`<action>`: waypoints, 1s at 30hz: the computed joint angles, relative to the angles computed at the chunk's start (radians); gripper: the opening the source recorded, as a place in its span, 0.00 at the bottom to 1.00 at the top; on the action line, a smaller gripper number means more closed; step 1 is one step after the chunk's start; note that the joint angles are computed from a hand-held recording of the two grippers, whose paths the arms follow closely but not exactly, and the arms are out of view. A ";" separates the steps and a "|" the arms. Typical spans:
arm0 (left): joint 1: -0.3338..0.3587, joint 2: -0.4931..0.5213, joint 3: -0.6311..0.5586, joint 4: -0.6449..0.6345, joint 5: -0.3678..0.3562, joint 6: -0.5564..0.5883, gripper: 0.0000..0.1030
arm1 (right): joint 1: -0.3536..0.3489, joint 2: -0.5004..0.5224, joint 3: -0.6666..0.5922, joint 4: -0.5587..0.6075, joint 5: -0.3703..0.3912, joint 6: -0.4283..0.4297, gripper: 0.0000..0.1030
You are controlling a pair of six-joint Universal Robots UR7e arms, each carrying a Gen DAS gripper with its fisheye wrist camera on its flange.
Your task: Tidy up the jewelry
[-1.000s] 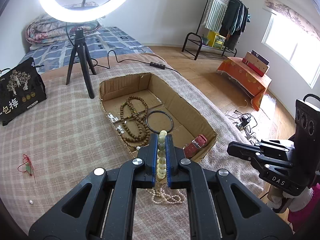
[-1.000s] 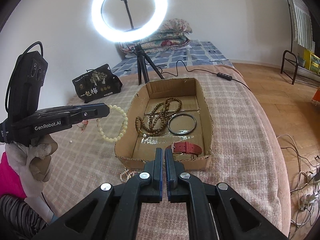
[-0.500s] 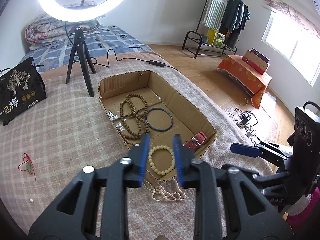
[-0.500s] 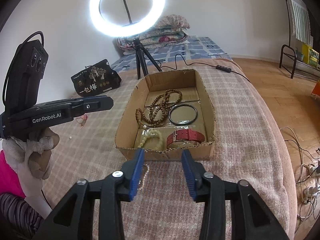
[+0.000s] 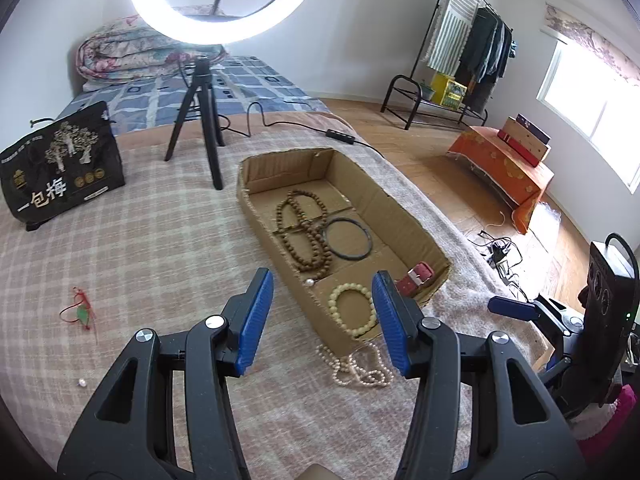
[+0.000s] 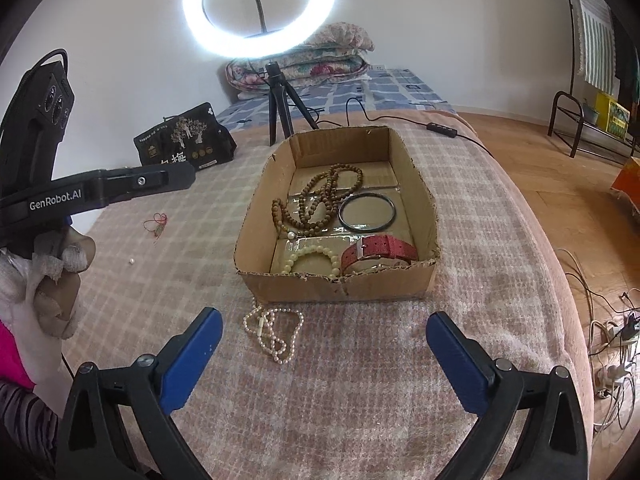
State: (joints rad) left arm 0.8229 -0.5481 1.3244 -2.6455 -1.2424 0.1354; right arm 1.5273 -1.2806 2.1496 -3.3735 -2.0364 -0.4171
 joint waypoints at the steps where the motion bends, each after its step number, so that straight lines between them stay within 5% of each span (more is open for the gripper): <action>1: 0.003 -0.006 0.005 -0.001 0.004 -0.004 0.51 | 0.003 0.004 0.000 0.001 -0.006 0.001 1.00; 20: 0.134 -0.094 0.035 -0.007 0.195 -0.006 0.51 | 0.025 0.099 -0.043 0.043 -0.026 0.005 1.00; 30: 0.209 -0.090 -0.006 0.044 0.224 -0.043 0.51 | 0.026 0.162 -0.096 0.099 -0.049 0.002 0.94</action>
